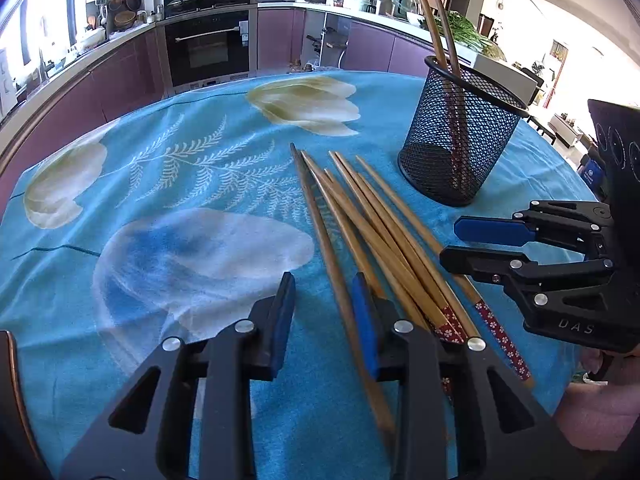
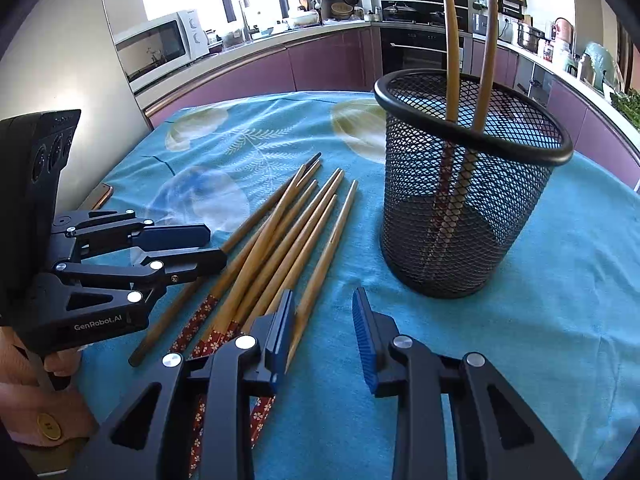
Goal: Organize utensils
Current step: 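Grasp another chopstick with the left gripper while the right gripper grasps one too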
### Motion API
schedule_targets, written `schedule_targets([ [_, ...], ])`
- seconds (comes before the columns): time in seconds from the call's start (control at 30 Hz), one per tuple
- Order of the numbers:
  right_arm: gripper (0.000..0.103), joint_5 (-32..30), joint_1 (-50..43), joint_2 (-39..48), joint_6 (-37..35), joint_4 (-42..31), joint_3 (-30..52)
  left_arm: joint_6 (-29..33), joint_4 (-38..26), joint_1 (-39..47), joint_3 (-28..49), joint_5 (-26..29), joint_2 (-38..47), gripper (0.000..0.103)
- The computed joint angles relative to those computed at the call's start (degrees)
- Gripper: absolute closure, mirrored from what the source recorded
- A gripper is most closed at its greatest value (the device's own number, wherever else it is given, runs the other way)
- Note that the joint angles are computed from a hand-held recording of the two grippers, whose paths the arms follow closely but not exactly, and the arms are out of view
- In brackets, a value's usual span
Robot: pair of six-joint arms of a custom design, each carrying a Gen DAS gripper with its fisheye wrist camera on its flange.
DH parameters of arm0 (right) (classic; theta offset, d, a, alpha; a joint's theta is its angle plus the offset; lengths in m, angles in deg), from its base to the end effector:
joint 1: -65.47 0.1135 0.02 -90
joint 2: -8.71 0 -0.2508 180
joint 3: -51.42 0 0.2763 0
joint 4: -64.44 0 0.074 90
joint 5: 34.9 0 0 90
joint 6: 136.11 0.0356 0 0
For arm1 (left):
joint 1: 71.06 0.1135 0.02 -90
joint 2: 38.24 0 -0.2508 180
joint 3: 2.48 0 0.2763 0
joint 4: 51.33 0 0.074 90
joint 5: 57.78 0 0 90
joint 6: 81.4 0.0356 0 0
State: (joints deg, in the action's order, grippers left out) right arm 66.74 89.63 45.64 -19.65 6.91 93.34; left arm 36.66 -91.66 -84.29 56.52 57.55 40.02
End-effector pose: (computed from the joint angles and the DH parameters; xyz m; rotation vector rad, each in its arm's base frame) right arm 0.1498 0.0593 0.2018 0.1346 2.4622 0.1301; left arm 0.2725 -0.0797 0.1763 1.0338 2.3067 -0.4737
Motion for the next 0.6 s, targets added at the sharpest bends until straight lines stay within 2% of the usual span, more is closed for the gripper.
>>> schedule_targets([
  [0.13, 0.076, 1.27, 0.50, 3.65, 0.17, 2.12, 0.70, -0.60, 1.13, -1.43, 0.68, -1.90, 0.86, 0.073],
  [0.23, 0.081, 0.86, -0.50, 4.41, 0.28, 3.08, 0.80, -1.68, 1.66, -2.47, 2.06, -2.84, 2.43, 0.074],
  [0.37, 0.092, -1.45, -2.56, 3.40, 0.89, 3.78, 0.19, -3.01, 2.26, -3.35, 3.01, -4.05, 3.46, 0.080],
  [0.43, 0.094, -2.69, -3.66, 2.13, 1.23, 3.97, -0.51, -3.87, 2.25, -3.38, 3.10, -3.95, 3.53, 0.089],
  [0.6, 0.097, -5.98, -6.43, -0.99, 1.92, 3.77, -1.87, -6.59, 2.76, -2.92, 2.78, -3.42, 3.41, 0.094],
])
